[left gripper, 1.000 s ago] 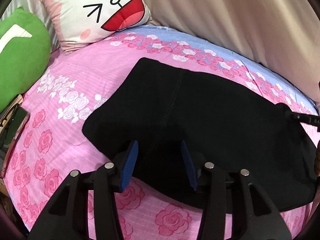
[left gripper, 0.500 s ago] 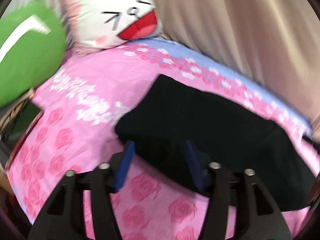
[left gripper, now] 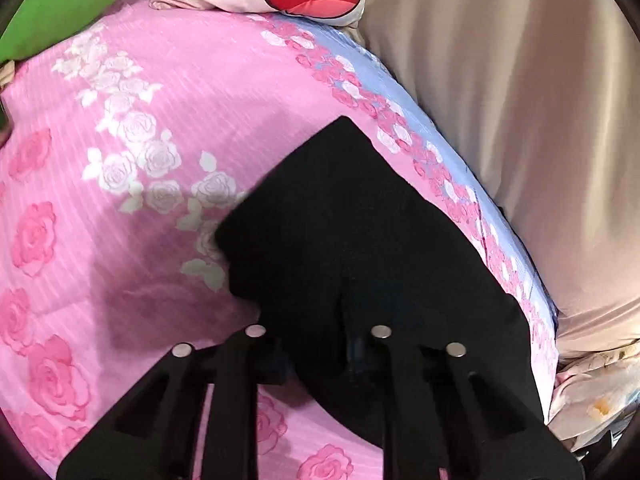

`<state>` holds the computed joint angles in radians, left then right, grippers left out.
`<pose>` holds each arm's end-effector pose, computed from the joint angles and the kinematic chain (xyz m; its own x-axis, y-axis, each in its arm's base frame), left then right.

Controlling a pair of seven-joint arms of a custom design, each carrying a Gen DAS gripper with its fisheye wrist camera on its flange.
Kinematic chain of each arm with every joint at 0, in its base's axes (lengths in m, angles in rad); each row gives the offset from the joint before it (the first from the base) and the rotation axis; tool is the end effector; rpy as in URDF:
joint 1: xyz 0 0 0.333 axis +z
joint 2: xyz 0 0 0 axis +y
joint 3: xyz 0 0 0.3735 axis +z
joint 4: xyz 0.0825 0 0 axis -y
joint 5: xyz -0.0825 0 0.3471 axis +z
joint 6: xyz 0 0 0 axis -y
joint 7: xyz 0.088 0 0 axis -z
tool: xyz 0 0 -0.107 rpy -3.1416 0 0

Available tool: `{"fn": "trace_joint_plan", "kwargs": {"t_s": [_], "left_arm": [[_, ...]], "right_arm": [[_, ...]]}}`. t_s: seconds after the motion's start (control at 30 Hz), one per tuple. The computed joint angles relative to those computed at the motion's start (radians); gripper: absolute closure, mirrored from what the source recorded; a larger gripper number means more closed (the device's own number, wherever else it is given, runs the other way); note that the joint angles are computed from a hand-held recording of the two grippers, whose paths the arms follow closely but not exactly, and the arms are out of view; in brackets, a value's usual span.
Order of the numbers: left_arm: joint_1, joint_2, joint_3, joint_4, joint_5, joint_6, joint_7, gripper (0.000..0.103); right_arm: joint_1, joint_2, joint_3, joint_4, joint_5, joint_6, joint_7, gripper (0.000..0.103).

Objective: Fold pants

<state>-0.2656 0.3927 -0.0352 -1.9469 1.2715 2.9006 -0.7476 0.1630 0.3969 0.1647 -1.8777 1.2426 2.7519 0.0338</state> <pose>0.5837 -0.2385 0.3912 0.5524 -0.6649 0.5027 -0.4754 -0.7467 -0.4651 0.6291 0.1594 0.4087 0.7123 -0.6952 -0.0967 -0.5180 -0.4277 -0.7408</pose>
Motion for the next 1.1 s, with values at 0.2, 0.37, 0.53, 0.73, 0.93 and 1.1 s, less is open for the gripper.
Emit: {"fn": "trace_joint_plan", "kwargs": {"t_s": [0.2,0.37,0.53,0.73,0.93,1.1], "left_arm": [[0.007,-0.035,-0.036,-0.010,-0.134,-0.149,0.174,0.089],[-0.013,-0.024,-0.051,0.024,-0.202,-0.355,0.288,0.090],[-0.123,-0.018,-0.079,0.120,-0.225,-0.658,0.360,0.082],[-0.262,0.015,-0.120,0.282,-0.154,-1.041,0.386,0.053],[-0.360,0.154,-0.114,0.516,-0.114,-1.109,0.500,0.049],[-0.410,0.301,-0.085,0.743,-0.173,-1.084,0.656,0.048]], "right_arm": [[-0.001,0.007,-0.015,0.009,-0.009,0.031,0.052,0.054],[-0.037,0.018,-0.019,0.003,0.014,0.053,0.073,0.054],[-0.098,0.020,-0.051,-0.026,0.059,0.132,0.072,0.054],[-0.241,0.049,-0.119,0.002,0.312,0.352,-0.044,0.044],[-0.295,0.185,-0.266,0.138,0.020,0.318,0.266,0.043],[-0.329,0.274,-0.296,0.254,-0.194,0.144,0.433,0.043]]}}
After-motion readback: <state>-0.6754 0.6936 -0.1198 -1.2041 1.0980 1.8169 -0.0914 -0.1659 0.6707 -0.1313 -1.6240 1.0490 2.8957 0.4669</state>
